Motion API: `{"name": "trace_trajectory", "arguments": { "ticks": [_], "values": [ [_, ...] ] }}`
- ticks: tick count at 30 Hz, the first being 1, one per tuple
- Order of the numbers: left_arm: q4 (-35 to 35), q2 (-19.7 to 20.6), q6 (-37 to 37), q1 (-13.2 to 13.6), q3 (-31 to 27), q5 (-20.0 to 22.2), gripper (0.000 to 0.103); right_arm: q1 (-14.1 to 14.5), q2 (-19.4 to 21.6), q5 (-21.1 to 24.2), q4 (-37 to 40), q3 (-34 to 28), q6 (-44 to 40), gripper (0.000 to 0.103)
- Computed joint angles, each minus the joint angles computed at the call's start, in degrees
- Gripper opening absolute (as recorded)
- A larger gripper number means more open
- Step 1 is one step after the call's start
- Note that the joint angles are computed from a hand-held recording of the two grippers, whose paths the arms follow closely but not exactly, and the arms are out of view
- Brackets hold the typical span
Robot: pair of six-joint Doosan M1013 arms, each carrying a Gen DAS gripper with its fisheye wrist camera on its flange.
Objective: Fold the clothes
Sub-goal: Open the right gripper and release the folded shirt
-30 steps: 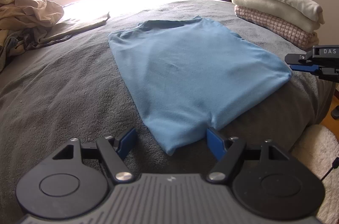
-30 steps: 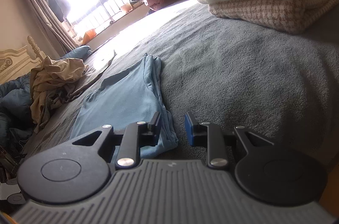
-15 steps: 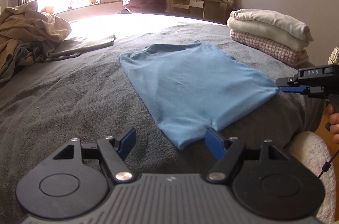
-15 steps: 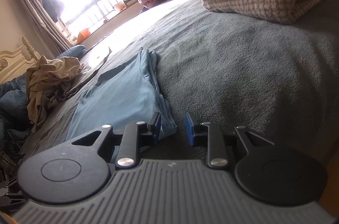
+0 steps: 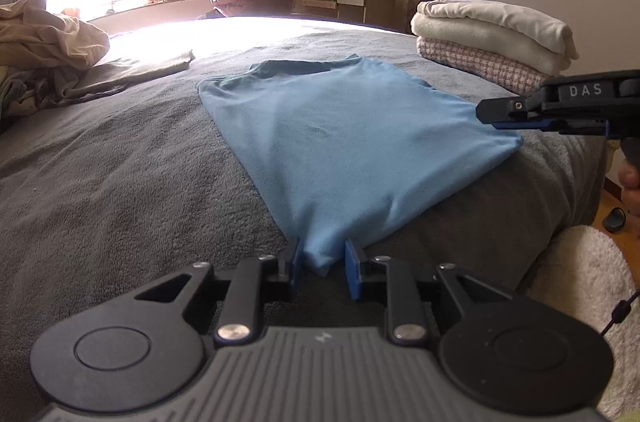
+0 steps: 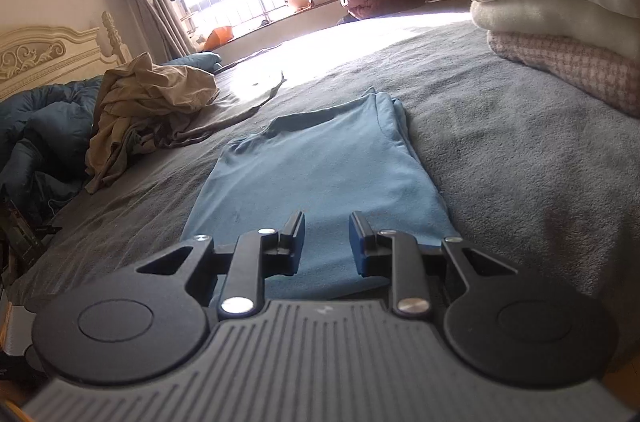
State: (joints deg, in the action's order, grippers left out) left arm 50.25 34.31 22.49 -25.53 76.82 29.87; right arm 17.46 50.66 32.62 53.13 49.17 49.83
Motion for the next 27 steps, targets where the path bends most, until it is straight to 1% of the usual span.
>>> {"name": "trace_trajectory", "arguments": {
  "ticks": [1,3,4,6,8,10,11,14,16,19,20,21,22,23,24,25,27],
  "values": [
    [-0.2,-0.1,-0.1,0.1,0.2,-0.3,0.023,0.3,0.4,0.3,-3.0,-0.5,1.4,0.022],
    [-0.2,-0.4,-0.5,0.3,0.8,-1.0,0.023,1.0,1.0,0.0,-12.6,-1.3,7.5,0.021],
    [-0.2,-0.5,-0.4,0.3,1.0,-1.2,0.023,1.2,1.3,-0.2,-15.9,-1.4,9.5,0.020],
    [-0.2,-0.8,0.3,0.3,1.5,-1.3,0.024,1.0,0.9,-0.2,-15.0,-0.8,10.2,0.019],
    [-0.4,-1.4,0.9,0.3,2.1,-1.7,0.025,0.9,0.2,-1.0,-15.9,0.0,10.2,0.019],
    [0.6,-2.5,-0.5,0.3,3.3,-2.6,0.026,1.0,-0.6,-2.2,-15.2,1.0,8.9,0.019],
    [2.4,-3.1,-2.3,0.3,3.9,-3.2,0.027,1.0,-1.0,-2.8,-14.7,1.4,8.1,0.019],
    [10.8,-4.3,-10.1,0.1,5.1,-5.1,0.029,0.8,-2.0,-4.4,-9.0,2.8,2.3,0.020],
    [13.1,-3.8,-11.6,0.4,3.9,-7.0,0.032,0.8,-2.0,-4.6,-5.4,2.7,-1.3,0.020],
    [10.3,-1.1,-6.4,0.7,-0.4,-8.6,0.032,1.1,-0.8,-3.3,-4.1,0.9,-2.3,0.020],
    [8.2,0.0,-3.8,0.8,-1.9,-9.1,0.032,1.2,-0.3,-2.9,-3.7,0.3,-2.6,0.020],
    [4.6,1.2,-0.1,0.8,-3.4,-9.2,0.032,1.3,0.1,-2.5,-3.5,-0.3,-2.9,0.020],
    [1.5,2.3,3.3,0.9,-4.9,-8.9,0.032,1.4,0.7,-2.3,-3.8,-1.0,-2.5,0.020],
    [-0.5,3.3,5.5,0.7,-5.9,-7.3,0.032,1.5,1.1,-2.5,-4.4,-1.3,-2.2,0.020],
    [-2.0,4.0,7.0,0.6,-6.7,-5.0,0.032,1.5,1.4,-3.0,-7.0,-1.5,-0.3,0.020],
    [-2.3,4.4,7.1,0.4,-6.7,-3.7,0.034,1.5,1.6,-3.4,-9.6,-1.8,1.7,0.020],
    [1.6,3.0,1.6,0.4,-3.7,-5.1,0.033,1.0,1.5,-4.9,-13.1,-1.1,5.3,0.019]
  ]
}}
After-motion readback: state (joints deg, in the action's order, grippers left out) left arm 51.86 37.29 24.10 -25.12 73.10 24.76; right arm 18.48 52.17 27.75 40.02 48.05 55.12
